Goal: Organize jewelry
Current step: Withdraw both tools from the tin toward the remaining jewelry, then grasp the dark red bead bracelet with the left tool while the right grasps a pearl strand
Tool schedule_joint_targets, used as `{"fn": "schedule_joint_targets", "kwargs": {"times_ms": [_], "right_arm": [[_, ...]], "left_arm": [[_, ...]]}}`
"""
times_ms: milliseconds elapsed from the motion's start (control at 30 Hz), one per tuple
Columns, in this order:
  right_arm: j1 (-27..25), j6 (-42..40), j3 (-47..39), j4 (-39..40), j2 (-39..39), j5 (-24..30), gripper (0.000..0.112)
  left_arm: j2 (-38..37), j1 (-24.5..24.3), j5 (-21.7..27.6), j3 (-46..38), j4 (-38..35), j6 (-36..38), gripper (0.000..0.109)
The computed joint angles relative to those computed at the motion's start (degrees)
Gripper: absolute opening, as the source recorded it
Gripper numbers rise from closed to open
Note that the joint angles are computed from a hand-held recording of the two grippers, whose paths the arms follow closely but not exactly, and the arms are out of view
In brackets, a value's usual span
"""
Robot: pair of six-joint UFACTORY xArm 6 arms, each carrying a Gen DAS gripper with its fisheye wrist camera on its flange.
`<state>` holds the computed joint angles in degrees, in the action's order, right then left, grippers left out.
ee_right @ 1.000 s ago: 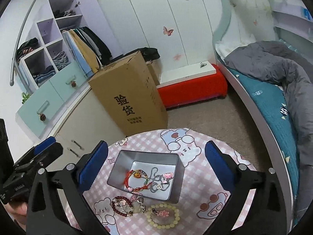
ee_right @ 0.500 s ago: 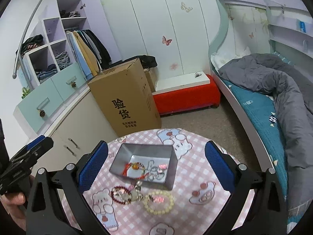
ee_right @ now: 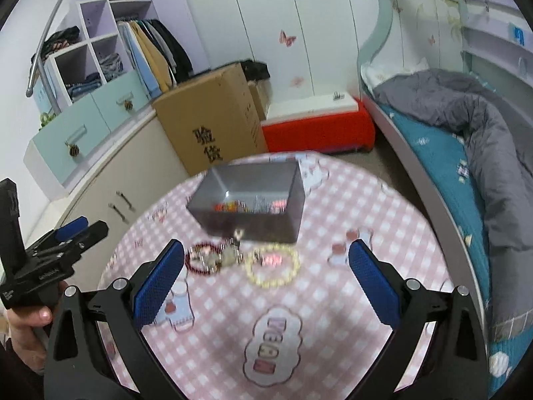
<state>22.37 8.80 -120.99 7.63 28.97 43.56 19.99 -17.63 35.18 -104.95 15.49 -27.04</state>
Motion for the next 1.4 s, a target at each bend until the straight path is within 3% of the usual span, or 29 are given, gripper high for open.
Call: {"fn": "schedule_joint_targets", "kwargs": {"times_ms": [267, 567, 700, 800, 900, 967, 1033, 1233, 1267, 1400], "right_arm": [[0.6, -0.8, 5.0, 1.5, -1.8, 0.7, 0.095], [0.7, -1.9, 4.3, 2.7, -0.5, 2.3, 0.095], [0.7, -2.2, 3.6, 3.4, 0.3, 3.1, 0.095], [0.6, -2.4, 4.1, 3.8, 0.2, 3.2, 0.095], [0.5, -2.5, 4.5, 4.1, 0.1, 3.2, 0.095], [0.4, -2.5, 4.5, 4.5, 0.2, 3.2, 0.095], [0.4, -2.5, 4.4, 4.8, 0.3, 3.3, 0.095], [0.4, -3.0, 4.0, 5.4, 0.8, 3.6, 0.095], [0.5, -3.2, 3.9, 5.5, 0.9, 3.7, 0.095], [0.8, -3.4, 3.9, 5.5, 0.9, 3.8, 0.095]], "left_arm": [[3.3, -0.7, 2.6, -0.3, -3.0, 1.2, 0.095], [13.4, -0.9, 9.8, -11.8, -4.5, 1.8, 0.094], [19.2, -1.4, 15.5, -20.1, -3.3, 3.0, 0.085], [21.0, -1.2, 16.3, -22.4, -4.5, 3.0, 0.081], [21.3, -1.6, 16.2, -22.5, -3.1, 3.5, 0.070], [20.5, -1.8, 14.5, -21.0, -2.8, 5.4, 0.043], [19.0, -2.0, 13.2, -18.6, -3.5, 8.3, 0.029], [17.0, -1.7, 11.1, -15.4, -6.0, 10.1, 0.026], [17.1, -1.5, 10.9, -15.5, -7.1, 10.4, 0.008], [13.2, -0.7, 4.2, -9.7, -11.2, 10.1, 0.008]]}}
